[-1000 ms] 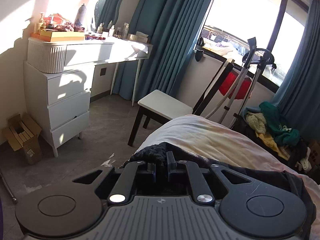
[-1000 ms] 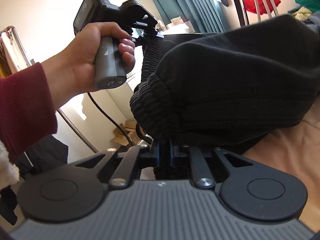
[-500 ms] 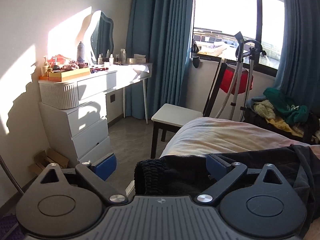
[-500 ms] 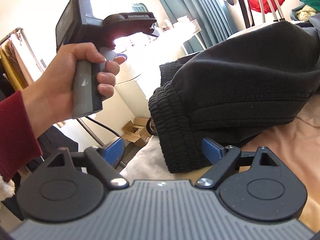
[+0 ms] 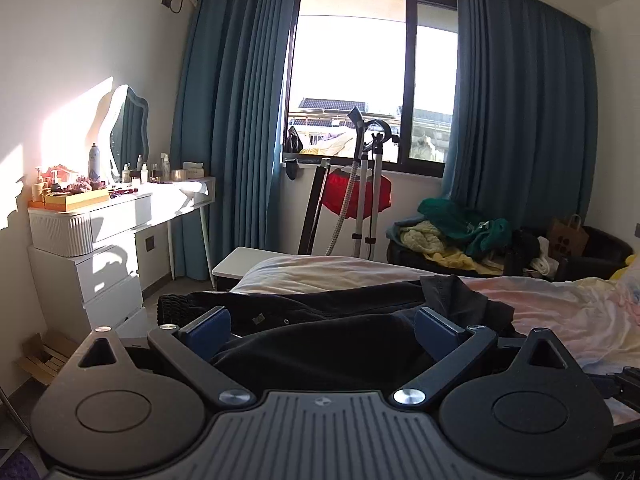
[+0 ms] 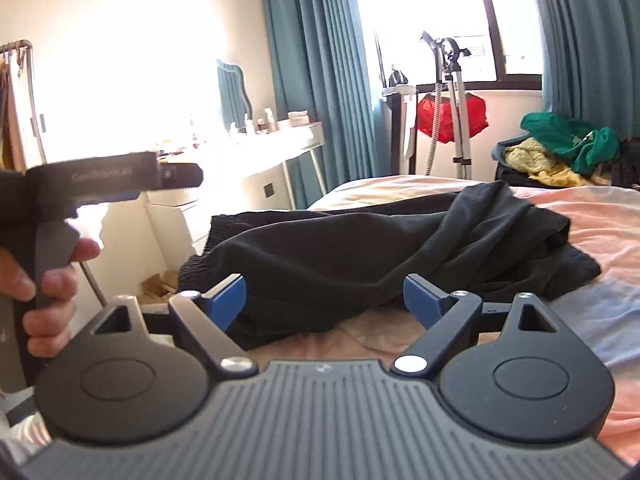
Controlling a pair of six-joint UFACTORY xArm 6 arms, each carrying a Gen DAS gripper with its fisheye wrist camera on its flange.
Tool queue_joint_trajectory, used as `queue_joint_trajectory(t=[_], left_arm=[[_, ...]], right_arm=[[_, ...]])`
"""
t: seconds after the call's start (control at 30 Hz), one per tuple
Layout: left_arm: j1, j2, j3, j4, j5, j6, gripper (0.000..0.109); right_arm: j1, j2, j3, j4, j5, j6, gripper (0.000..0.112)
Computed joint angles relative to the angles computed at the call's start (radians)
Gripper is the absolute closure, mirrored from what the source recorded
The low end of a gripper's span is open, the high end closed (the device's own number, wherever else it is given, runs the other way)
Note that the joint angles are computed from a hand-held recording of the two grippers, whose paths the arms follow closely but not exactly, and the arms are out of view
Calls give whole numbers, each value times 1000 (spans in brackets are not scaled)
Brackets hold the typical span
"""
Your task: Fold clothes
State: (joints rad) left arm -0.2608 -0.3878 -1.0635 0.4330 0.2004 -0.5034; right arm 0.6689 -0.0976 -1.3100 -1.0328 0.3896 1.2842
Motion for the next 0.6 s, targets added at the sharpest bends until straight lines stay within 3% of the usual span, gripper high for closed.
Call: queue_joint_trajectory(t=[0.07,0.23,0.43,0.6], left_arm=[[-30,-30,57,148,-40,-153,9],[-37,-20,155,407,-174,-463,8],[8,14,201,523,-193,-605,8],[13,68,178,521,-186,-606,8]], right_arm=[[-27,-74,74,-37,13,10,25],[-106,-173,216,-292,-7,274,25],[-149,-176,254,-423,-10,412,25],[-175,-151,238,-463,-25,497,25]])
